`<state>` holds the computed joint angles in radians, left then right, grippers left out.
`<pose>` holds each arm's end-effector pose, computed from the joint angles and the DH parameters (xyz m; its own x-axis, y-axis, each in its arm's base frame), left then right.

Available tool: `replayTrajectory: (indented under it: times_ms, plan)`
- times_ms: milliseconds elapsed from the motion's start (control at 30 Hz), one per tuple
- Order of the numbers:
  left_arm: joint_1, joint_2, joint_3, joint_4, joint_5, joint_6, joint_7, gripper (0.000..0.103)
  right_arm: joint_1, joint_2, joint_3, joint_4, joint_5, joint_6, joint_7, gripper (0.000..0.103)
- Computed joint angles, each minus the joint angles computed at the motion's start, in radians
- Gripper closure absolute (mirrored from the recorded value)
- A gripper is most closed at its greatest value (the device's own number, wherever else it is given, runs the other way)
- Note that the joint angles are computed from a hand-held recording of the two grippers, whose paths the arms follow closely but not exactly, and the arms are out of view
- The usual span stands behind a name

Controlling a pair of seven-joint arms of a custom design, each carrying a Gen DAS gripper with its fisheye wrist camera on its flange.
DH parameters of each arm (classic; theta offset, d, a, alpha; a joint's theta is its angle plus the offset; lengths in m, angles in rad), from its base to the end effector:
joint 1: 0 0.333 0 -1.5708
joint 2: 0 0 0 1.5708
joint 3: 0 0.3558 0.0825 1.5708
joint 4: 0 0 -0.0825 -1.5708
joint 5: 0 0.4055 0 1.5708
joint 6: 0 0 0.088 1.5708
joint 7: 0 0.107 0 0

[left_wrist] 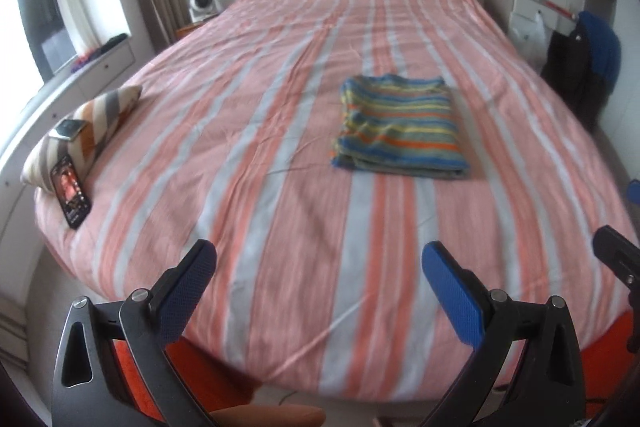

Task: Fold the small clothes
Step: 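Open both grippers and withdraw them from the folded sweater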

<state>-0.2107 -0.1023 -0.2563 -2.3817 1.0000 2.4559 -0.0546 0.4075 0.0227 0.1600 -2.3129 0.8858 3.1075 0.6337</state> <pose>0.4573 -0.2322 0.4024 0.4203 -0.9040 -0.0782 -0.7044 -0.2707 -0.6561 0.5045 0.2438 0.4279 0.5831 -0.8123 0.0142 -0.5688 -0.4206 -0.7068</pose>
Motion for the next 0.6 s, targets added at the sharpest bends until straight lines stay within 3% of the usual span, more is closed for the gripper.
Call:
replayTrajectory:
  times_ms: [200, 367, 467, 600]
  plan:
    - [-0.011, -0.013, -0.016, 0.009, 0.038, -0.044, -0.021, 0.0, 0.001, -0.048, -0.015, -0.067, -0.276, 0.036, 0.261, 0.001]
    - [-0.013, -0.024, -0.013, -0.005, 0.064, -0.011, -0.047, 0.0, -0.018, -0.05, -0.025, -0.095, -0.457, 0.042, 0.433, 0.001]
    - [-0.01, -0.032, -0.014, -0.013, 0.082, 0.013, -0.065, 0.0, -0.009, -0.05, -0.037, -0.095, -0.444, 0.039, 0.433, 0.001]
    - [-0.017, -0.034, -0.028, -0.003, 0.099, -0.025, -0.072, 0.0, 0.02, -0.052, -0.05, -0.083, -0.317, 0.039, 0.33, 0.001]
